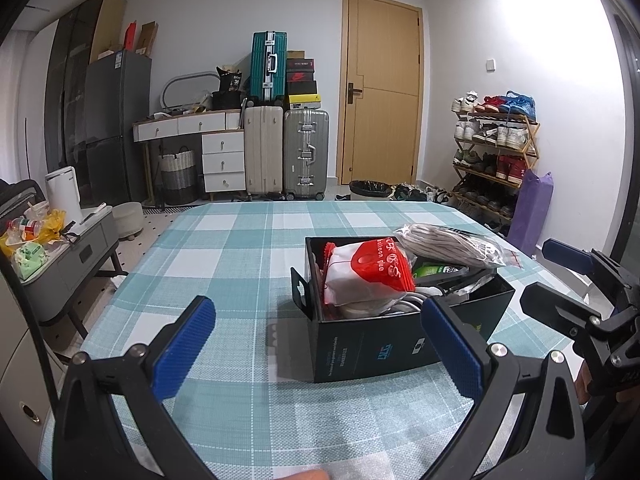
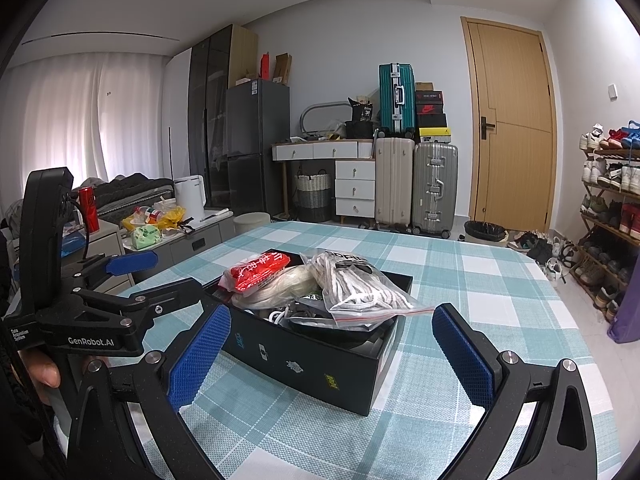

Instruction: Organize soft objects

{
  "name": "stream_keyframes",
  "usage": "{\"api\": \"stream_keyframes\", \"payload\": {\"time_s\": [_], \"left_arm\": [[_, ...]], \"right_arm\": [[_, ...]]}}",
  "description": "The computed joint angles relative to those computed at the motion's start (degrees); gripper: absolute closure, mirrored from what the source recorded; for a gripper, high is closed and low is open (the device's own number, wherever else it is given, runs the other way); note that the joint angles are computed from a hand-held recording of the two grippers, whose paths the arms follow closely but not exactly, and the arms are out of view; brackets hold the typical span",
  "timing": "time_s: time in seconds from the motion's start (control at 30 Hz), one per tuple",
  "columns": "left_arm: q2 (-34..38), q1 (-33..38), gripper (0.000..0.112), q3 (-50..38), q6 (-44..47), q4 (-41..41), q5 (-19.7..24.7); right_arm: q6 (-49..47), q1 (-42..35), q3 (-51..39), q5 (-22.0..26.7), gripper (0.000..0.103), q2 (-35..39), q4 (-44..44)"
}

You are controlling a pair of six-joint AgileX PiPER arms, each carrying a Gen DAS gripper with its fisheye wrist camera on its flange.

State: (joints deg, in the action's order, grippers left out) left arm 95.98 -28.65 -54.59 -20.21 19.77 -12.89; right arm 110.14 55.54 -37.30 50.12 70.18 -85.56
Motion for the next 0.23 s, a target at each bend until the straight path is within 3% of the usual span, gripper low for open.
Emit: {"api": "stream_keyframes", "payload": {"time_s": [0.23], "left_arm": [[0.0, 0.8, 0.009, 0.1, -6.8, 5.9, -0.7]], "right_arm": [[0.3, 0.0, -0.2, -0.1, 0.0, 0.5, 0.0]]}}
